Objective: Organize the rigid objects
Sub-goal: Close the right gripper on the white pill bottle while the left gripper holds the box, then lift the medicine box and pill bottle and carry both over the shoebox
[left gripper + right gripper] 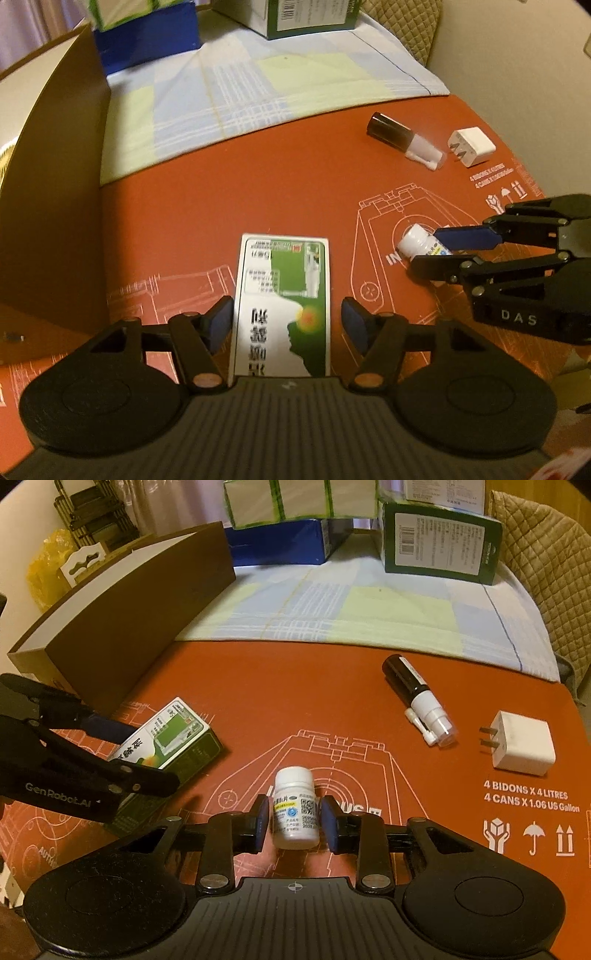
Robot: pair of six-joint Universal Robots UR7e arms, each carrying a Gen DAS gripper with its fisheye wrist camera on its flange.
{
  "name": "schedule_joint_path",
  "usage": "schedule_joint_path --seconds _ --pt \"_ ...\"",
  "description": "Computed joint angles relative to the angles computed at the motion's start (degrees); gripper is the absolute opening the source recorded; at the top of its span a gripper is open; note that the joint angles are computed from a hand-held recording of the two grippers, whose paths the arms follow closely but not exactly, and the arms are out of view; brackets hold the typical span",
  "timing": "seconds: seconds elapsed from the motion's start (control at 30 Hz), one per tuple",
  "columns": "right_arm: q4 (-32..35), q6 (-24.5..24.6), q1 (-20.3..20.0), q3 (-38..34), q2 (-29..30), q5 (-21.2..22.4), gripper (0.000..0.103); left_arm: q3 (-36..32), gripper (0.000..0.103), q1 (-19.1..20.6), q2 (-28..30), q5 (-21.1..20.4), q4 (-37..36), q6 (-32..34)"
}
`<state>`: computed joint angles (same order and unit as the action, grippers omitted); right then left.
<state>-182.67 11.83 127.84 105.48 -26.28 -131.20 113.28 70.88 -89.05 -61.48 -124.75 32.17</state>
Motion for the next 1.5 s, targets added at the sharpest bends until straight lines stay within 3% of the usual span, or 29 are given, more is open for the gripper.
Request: schedule_joint_path --seconds 0.07,0.53,0.67,1.5 --pt "-0.2 -0.2 0.0 -0.3 0.2 -0.1 0.029 0.4 0.051 -0.3 0.2 0.4 -0.8 0.7" --pt "2.0 -1.2 0.2 -1.3 0.8 -0.7 0.028 0.3 0.051 -0.2 0.3 0.1 -1.0 0.1" --pt "2.2 -1.6 0.3 -1.4 0.8 -0.8 0.024 0.1 0.051 -0.2 0.2 -0.1 -0.6 -0.6" --pt "-0.2 -5.8 3.1 -5.7 0.7 0.4 0.023 -5.3 0.050 -2.3 -2.7 -2.6 1.1 -3.6"
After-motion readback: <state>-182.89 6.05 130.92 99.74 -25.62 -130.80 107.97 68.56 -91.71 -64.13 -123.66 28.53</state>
